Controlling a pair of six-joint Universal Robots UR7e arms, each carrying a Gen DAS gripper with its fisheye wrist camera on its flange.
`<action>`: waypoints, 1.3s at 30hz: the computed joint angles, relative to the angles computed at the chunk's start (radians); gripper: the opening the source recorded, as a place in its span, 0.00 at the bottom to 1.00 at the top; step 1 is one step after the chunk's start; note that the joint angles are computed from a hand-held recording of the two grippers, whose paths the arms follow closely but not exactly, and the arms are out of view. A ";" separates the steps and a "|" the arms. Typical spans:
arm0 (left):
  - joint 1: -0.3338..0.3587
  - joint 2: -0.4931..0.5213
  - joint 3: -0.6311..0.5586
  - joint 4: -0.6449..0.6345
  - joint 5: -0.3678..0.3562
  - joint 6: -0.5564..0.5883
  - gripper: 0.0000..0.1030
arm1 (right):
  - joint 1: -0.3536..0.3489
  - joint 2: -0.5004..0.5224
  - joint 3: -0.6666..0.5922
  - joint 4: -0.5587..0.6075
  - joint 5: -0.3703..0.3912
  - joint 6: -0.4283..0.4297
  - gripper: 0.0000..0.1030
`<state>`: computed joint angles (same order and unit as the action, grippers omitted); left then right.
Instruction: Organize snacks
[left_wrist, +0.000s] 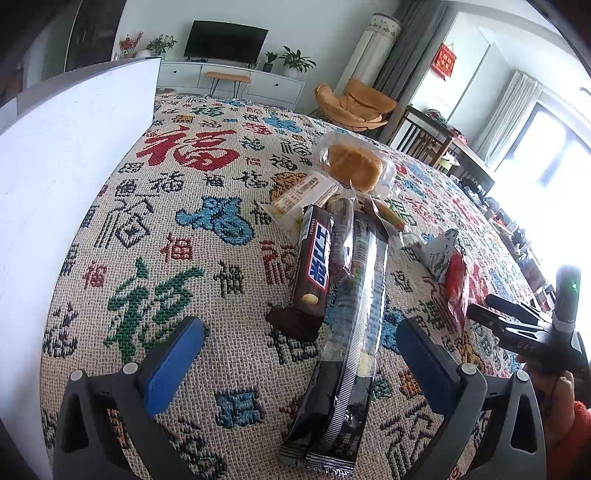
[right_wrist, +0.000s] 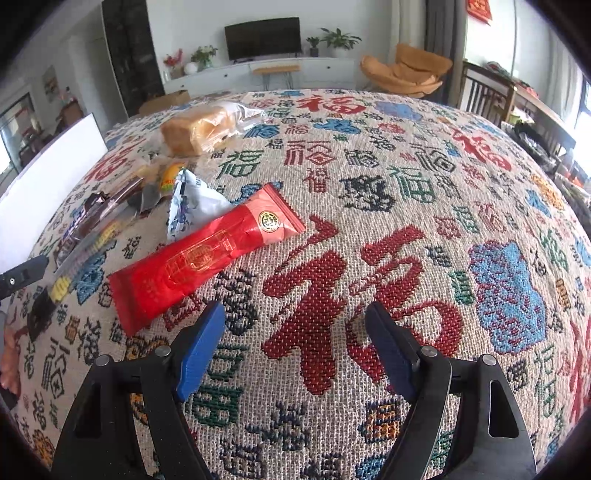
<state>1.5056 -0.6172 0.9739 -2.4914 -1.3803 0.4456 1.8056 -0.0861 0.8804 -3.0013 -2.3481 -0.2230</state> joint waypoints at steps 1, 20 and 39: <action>0.000 0.000 0.000 0.000 0.000 0.000 1.00 | 0.004 0.012 -0.019 0.010 -0.020 -0.010 0.80; -0.004 0.002 0.004 -0.009 0.014 0.002 1.00 | 0.004 0.014 -0.020 0.010 -0.027 -0.015 0.81; -0.032 -0.066 0.091 0.005 0.047 0.037 1.00 | 0.003 0.013 -0.020 0.011 -0.018 -0.015 0.82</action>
<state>1.4734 -0.6829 1.0650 -2.4866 -1.3335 0.4823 1.8089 -0.0732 0.8609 -2.9902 -2.3658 -0.2382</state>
